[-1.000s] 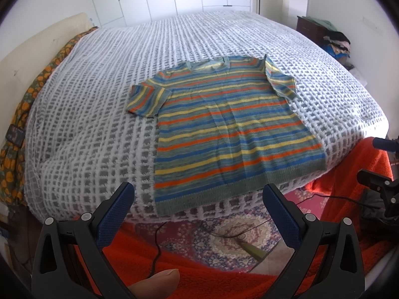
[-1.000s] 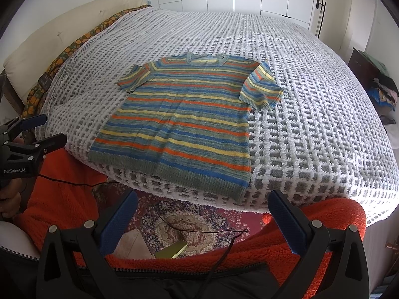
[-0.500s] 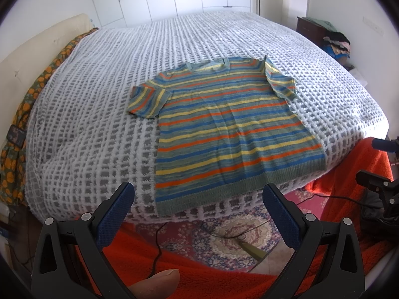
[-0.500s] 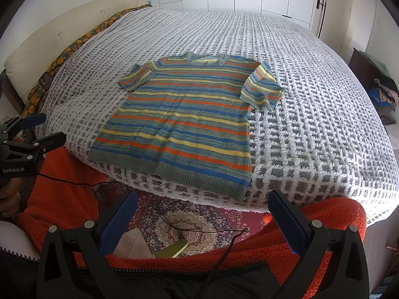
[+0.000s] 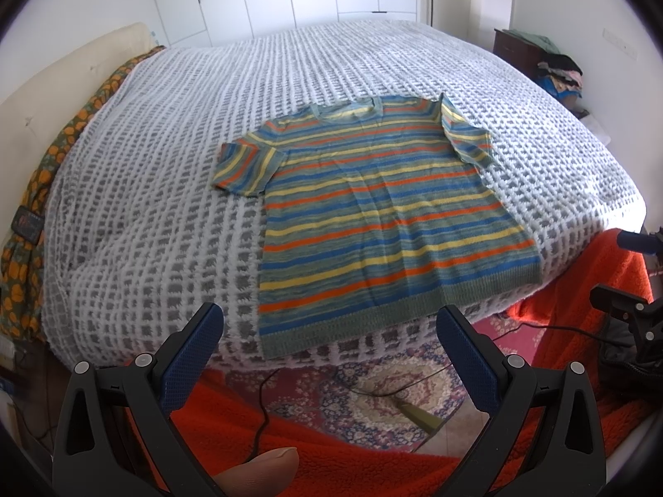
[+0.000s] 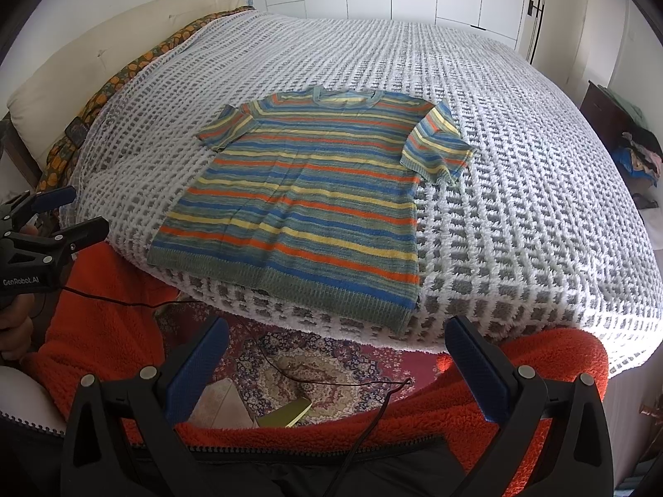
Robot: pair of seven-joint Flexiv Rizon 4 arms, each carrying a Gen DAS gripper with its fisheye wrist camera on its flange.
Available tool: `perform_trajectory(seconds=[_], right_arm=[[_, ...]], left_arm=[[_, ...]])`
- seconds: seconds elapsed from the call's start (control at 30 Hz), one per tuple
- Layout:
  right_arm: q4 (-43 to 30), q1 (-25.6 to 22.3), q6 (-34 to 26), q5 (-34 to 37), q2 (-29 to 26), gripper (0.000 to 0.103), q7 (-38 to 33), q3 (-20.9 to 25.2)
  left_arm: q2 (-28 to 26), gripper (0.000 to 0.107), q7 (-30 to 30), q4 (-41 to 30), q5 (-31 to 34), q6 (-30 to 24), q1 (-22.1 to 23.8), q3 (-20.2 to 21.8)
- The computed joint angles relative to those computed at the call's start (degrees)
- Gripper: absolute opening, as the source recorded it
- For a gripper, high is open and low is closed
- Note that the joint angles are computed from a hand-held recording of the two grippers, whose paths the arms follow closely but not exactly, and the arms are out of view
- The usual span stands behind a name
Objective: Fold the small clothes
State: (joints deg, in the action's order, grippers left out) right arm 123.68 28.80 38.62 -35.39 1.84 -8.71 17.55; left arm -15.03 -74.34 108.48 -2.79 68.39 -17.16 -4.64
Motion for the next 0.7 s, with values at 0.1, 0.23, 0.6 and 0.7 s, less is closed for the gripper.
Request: perform_trajectory(seconds=[0.1, 0.23, 0.6, 0.7], right_arm=[[-0.1, 0.1, 0.0, 0.1, -0.3, 0.103, -0.1, 0.1], [-0.4, 0.2, -0.1, 0.6, -0.5, 0.103, -0.6, -0.1], [-0.2, 0.0, 0.2, 1.2, -0.4, 0.103, -1.0, -0.1], [-0.1, -0.1, 0.4, 1.2, -0.3, 0.103, -1.0, -0.1]], left_arm=[[0.1, 0.103, -0.1, 0.0, 0.0, -0.2, 0.0, 0.0], [0.1, 0.103, -0.4, -0.1, 0.0, -0.7, 0.0, 0.0], [-0.4, 0.103, -0.8, -0.7, 0.5, -1.3, -0.1, 0.1], [-0.4, 0.103, -0.9, -0.7, 0.6, -1.3, -0.2, 0.1]])
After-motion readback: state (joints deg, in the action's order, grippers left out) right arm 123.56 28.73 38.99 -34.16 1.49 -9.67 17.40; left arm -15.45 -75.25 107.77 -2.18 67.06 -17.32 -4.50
